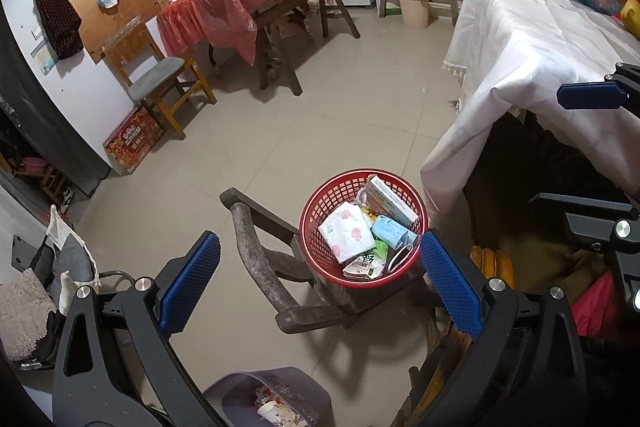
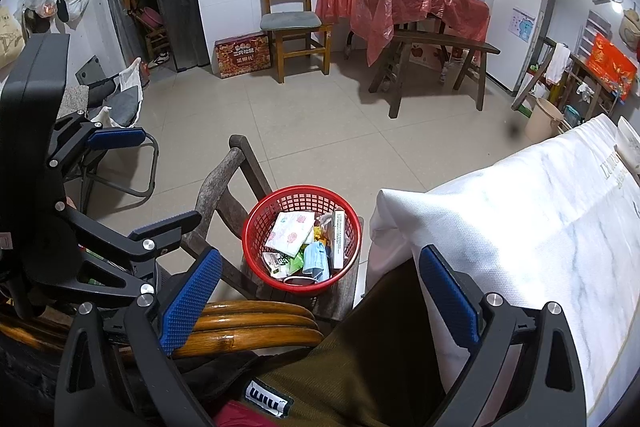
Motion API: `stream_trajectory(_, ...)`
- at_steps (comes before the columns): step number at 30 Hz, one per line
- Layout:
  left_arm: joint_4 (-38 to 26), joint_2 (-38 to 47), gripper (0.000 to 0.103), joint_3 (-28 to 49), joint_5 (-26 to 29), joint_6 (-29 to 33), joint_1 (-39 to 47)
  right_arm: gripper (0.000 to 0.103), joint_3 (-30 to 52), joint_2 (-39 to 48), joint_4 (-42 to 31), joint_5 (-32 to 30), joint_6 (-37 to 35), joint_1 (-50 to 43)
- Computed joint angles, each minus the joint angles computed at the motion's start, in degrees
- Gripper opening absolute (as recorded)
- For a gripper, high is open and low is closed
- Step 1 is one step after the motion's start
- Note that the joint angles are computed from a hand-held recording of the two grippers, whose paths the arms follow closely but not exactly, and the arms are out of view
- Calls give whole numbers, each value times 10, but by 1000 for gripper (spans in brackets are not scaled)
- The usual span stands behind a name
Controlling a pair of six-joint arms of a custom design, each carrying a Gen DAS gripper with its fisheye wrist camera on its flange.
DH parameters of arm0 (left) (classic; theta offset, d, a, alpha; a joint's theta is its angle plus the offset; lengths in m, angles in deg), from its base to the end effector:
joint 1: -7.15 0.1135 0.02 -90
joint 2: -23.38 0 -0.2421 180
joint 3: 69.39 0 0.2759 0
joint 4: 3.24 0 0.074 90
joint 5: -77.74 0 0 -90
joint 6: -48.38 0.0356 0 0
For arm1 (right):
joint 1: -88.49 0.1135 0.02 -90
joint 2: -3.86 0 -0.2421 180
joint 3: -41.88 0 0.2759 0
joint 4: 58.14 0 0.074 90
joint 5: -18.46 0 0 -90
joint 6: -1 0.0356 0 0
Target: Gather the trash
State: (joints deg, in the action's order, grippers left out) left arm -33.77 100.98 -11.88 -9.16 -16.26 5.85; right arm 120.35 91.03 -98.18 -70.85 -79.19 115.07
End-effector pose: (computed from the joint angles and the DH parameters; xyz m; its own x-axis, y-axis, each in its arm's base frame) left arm 0.2965 -0.0087 0.1705 -0.6739 0.4431 -0.5912 0.3824 0.8939 0.2340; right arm 0.3159 0.1576 0.2312 -0.7375 -0.1785 -0.6514 -0.3193 0.9420 0.1034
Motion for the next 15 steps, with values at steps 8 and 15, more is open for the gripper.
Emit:
stream_trajectory(8, -5, 7, 96, 7, 2, -1, 2, 97, 0, -1, -1, 0, -1, 0)
stream_trajectory(15, -6, 8, 96, 8, 3, 0, 4, 97, 1, 0, -1, -2, -1, -1)
